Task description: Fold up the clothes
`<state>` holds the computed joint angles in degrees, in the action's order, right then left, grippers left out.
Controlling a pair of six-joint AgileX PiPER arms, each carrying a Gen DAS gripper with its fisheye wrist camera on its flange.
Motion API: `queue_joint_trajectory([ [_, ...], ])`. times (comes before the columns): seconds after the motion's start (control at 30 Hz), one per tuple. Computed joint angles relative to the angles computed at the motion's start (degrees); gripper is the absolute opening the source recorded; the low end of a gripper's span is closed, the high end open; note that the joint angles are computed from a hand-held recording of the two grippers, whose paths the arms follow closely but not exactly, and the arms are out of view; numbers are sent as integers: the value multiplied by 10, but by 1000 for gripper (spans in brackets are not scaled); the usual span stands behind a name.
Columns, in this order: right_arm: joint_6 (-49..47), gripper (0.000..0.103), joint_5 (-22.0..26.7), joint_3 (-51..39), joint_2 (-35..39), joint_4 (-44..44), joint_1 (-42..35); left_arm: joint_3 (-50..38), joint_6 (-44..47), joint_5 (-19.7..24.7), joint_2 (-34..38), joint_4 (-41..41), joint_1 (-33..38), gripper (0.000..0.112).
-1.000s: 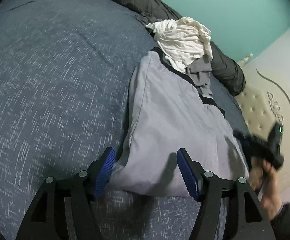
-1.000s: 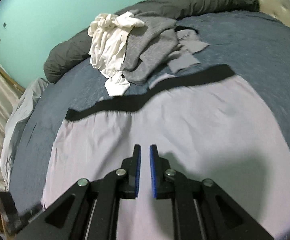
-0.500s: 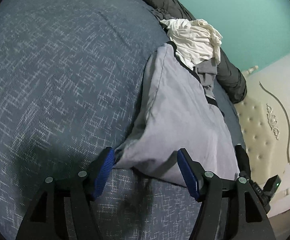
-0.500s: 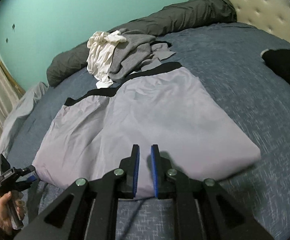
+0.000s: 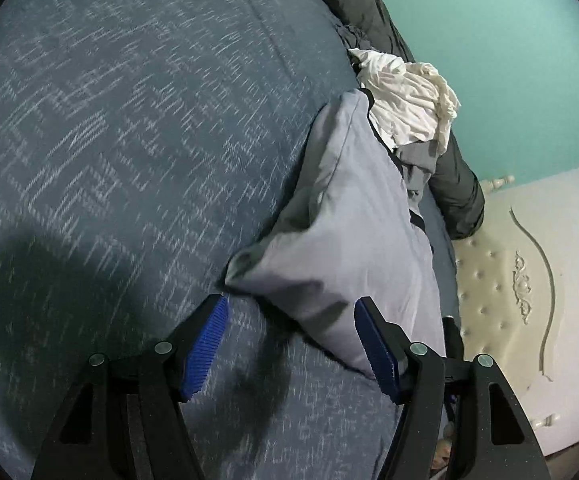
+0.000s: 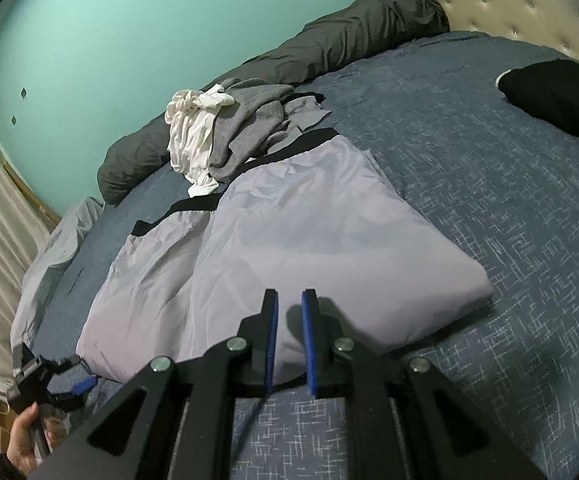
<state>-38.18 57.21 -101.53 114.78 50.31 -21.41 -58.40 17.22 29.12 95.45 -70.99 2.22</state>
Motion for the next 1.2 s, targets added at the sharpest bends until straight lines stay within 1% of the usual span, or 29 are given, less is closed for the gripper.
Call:
queue_joint_trajectory([
  [0.13,-11,11,2,6,-4,9,-4,-2,-15,-15,-5,23,-8,70],
  [0.37,-7,11,3,4,1,13,-11,-53,-27,-36,42,36,-19,70],
  [0.47,-2,11,5,-3,5,13,-14,-67,-8,-47,58,21,-21,69],
  [0.53,1,11,6,-7,8,13,-17,-76,15,-53,70,1,-22,61],
  [0.57,3,11,6,-10,9,13,-18,-81,30,-53,76,-12,-23,50],
  [0.6,4,11,7,-12,11,13,-19,-85,47,-52,80,-29,-23,41],
  [0.7,8,11,12,-21,17,15,-24,-91,75,-66,85,-52,-31,31],
  [0.8,6,11,16,-26,20,16,-26,-90,104,-87,79,-79,-42,24],
  [0.87,2,11,15,-26,20,14,-28,-92,106,-96,74,-81,-48,22],
  [1.03,3,11,23,-34,25,22,-39,-112,65,-107,56,-27,-63,21],
  [1.13,3,11,27,-36,27,26,-48,-135,17,-116,46,34,-78,20],
  [1.2,2,11,32,-39,29,28,-56,-159,-32,-119,44,87,-92,19],
])
